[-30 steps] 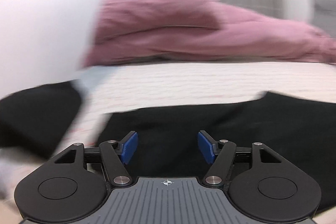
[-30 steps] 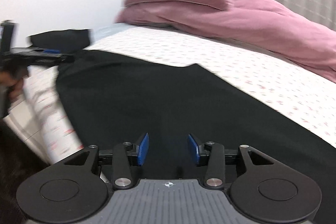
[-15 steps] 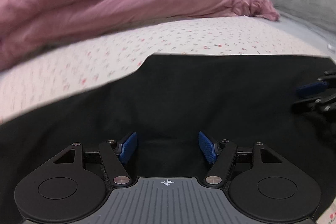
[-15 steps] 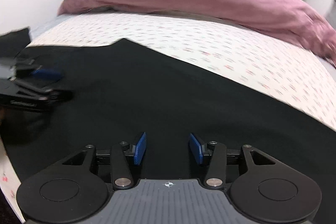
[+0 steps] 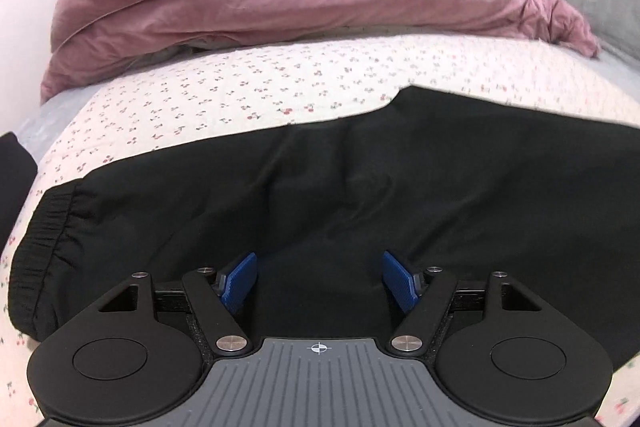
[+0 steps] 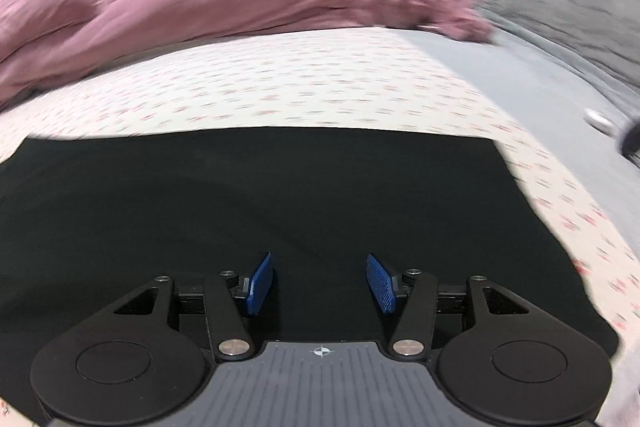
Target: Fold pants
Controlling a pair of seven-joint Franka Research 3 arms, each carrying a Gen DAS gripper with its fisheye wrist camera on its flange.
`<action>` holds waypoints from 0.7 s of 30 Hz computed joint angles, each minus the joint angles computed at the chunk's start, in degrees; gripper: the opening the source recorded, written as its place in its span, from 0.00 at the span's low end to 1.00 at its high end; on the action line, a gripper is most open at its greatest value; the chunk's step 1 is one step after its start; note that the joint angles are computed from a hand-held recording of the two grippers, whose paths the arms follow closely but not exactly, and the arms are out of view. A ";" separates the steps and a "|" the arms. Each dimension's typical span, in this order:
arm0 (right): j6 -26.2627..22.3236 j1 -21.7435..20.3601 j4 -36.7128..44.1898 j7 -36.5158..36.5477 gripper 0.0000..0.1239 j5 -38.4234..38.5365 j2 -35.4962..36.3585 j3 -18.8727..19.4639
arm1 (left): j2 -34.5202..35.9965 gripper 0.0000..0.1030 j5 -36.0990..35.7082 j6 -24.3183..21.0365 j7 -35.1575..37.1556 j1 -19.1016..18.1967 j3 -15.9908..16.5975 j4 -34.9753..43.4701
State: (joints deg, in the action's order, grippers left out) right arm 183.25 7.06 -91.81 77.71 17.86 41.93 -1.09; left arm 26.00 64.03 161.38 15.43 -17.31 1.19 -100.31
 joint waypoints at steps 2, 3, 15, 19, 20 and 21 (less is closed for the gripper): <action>1.09 -1.25 -1.07 1.25 0.43 1.56 -0.78 0.81 | -1.05 0.72 0.91 1.05 -2.02 -0.31 0.31 -0.71; 1.85 -1.88 -1.55 1.79 0.45 2.24 -0.93 1.50 | -1.24 0.75 0.91 1.57 -2.41 -0.22 0.12 -0.69; -7.57 5.77 2.92 15.99 0.57 -0.52 1.51 -16.41 | 2.77 0.84 -7.92 8.91 5.28 -0.36 -1.16 2.92; -12.92 5.24 5.65 19.25 0.58 -3.91 2.81 -17.84 | 3.47 0.84 -11.19 9.34 8.72 -1.58 -0.33 3.20; -14.86 4.01 6.49 19.18 0.58 -4.35 2.92 -16.54 | 3.51 0.84 -11.63 9.64 8.87 -2.00 0.12 3.11; -15.66 2.52 7.06 18.67 0.59 -4.76 3.12 -15.07 | 3.56 0.84 -12.21 9.83 9.24 -2.23 0.34 3.03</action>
